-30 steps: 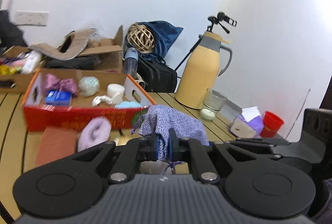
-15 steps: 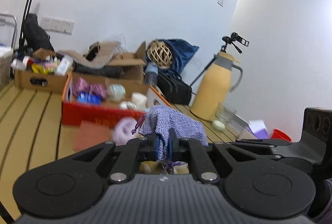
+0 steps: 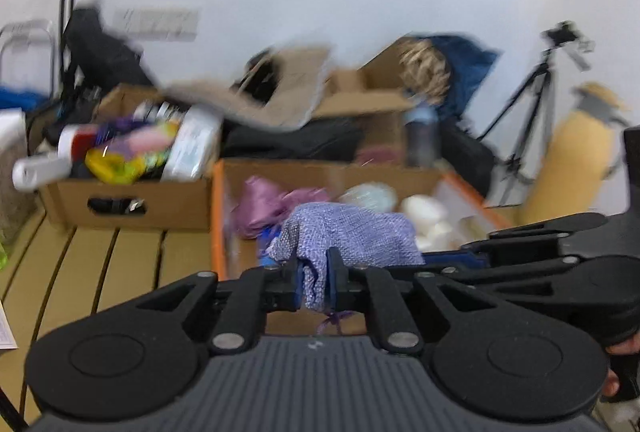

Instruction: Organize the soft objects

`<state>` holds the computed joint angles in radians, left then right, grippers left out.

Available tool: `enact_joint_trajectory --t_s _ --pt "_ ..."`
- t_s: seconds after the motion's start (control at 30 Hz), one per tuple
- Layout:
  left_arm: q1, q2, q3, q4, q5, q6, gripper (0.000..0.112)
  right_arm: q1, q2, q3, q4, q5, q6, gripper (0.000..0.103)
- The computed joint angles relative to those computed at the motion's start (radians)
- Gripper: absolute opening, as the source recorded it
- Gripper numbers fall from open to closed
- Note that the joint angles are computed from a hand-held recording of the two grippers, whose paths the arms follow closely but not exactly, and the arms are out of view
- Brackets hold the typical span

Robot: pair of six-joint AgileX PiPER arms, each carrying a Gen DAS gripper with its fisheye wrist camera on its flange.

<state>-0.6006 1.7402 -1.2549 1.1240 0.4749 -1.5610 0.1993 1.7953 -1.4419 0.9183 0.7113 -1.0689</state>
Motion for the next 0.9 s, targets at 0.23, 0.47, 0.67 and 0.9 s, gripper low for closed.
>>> enact_joint_trajectory --t_s 0.23,0.47,0.67,0.9 --pt "0.019 -0.077 0.178 0.29 0.04 -0.293 0.052 0.099 0.268 -0.306 -0.309 0.074 0.351 0.018" --pt "-0.055 -0.197 0.193 0.213 0.17 -0.205 0.056 0.048 0.239 -0.29 -0.176 0.161 0.301 0.063" --pt "-0.25 -0.291 0.163 0.169 0.379 -0.13 0.067 -0.03 -0.028 -0.099 -0.091 0.147 0.182 0.063" --pt "-0.586 -0.34 0.13 0.171 0.714 -0.125 0.074 -0.337 -0.4 0.156 0.065 0.263 -0.058 0.07"
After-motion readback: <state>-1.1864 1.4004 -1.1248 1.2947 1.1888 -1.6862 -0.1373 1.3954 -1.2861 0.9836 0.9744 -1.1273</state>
